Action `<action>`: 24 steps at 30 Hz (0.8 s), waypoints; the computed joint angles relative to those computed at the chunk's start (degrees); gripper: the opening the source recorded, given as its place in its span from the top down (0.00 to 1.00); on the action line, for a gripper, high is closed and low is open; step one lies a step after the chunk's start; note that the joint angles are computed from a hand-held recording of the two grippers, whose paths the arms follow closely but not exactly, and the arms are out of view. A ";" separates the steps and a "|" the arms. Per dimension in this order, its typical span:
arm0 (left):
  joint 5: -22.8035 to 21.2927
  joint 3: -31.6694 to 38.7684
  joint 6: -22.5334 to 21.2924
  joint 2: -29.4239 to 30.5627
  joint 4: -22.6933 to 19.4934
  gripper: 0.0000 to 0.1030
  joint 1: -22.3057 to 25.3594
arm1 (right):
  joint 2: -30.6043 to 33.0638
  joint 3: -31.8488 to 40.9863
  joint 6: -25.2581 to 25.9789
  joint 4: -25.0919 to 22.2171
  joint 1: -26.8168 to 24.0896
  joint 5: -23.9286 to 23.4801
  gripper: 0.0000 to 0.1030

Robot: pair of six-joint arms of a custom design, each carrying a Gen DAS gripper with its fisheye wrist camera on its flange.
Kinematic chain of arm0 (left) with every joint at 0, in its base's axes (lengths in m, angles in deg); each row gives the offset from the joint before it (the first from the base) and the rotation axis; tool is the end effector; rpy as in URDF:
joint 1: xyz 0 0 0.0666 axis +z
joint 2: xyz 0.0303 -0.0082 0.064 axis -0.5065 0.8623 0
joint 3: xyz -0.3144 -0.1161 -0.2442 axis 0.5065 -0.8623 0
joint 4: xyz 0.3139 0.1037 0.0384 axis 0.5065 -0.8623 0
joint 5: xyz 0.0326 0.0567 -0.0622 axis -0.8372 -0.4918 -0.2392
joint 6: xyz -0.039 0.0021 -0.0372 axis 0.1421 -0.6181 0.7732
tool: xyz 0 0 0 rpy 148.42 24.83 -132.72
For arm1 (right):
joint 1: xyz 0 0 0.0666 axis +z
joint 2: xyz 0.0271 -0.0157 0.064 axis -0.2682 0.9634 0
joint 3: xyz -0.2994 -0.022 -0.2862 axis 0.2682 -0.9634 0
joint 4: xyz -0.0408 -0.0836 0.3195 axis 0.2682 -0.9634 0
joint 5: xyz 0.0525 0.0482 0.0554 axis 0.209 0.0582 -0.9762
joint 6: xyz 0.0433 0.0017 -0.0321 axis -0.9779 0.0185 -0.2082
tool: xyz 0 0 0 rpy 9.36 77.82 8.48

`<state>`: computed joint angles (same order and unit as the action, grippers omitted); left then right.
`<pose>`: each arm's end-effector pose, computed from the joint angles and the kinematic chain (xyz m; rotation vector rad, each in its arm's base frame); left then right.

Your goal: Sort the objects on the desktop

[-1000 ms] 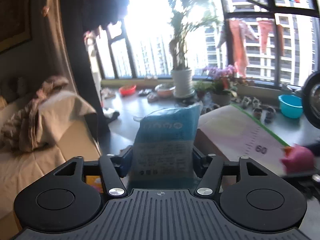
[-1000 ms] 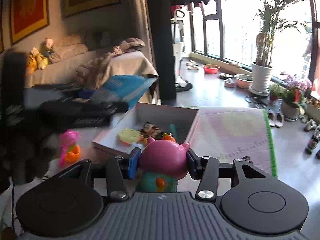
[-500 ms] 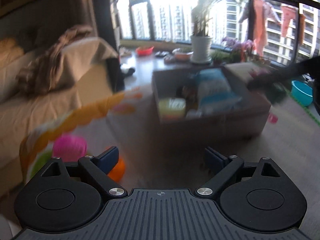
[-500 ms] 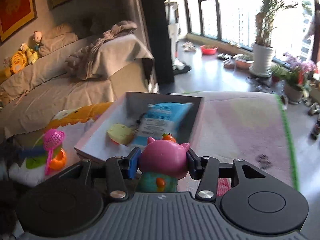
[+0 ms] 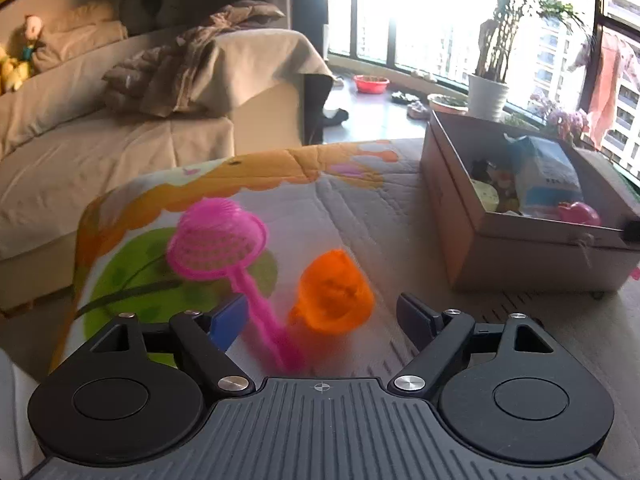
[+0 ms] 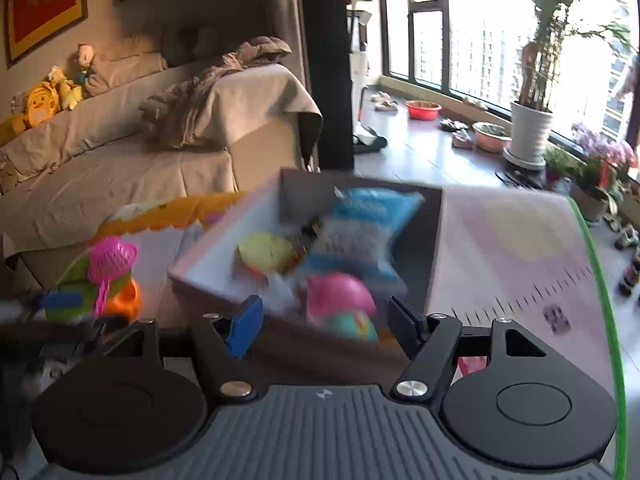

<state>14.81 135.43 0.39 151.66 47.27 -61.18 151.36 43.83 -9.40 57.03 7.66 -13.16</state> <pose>0.5161 -0.2918 0.3728 0.0341 2.2847 0.0074 0.5088 0.2156 0.4179 -0.2704 2.2264 0.2343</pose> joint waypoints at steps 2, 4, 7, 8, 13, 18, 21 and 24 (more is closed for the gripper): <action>-0.43 1.76 -0.38 1.61 -1.00 0.23 -0.08 | -1.90 -3.29 -0.52 1.32 0.13 1.17 0.28; -0.97 2.45 -1.03 2.57 -1.18 0.31 -0.32 | -3.74 -6.22 -0.55 2.32 0.03 2.66 0.27; -2.34 2.87 -2.31 2.90 -1.37 0.51 -0.96 | -5.68 -9.30 -0.90 3.35 -0.23 3.48 0.24; -2.19 2.81 -2.64 2.77 -1.43 0.51 -1.11 | -6.18 -10.22 -0.94 3.78 -0.45 3.43 0.24; -0.11 -0.34 -5.06 0.06 0.54 0.51 -3.08 | -6.13 -11.65 -2.37 4.03 -1.15 4.48 0.22; 10.25 -6.45 -11.25 -4.65 6.15 0.46 -6.10 | -5.16 -11.55 -3.81 3.99 -1.11 4.40 0.19; 10.98 -8.03 -13.51 -5.86 9.01 0.18 -7.00 | -5.05 -12.04 -3.52 4.63 -0.68 4.89 0.17; 5.98 -7.03 -10.67 -5.34 10.55 0.16 -5.93 | -5.36 -13.32 -2.12 6.38 0.10 6.92 0.15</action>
<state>20.79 128.40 -10.28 146.32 57.82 -67.11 145.99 30.51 -11.52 63.41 7.77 -6.25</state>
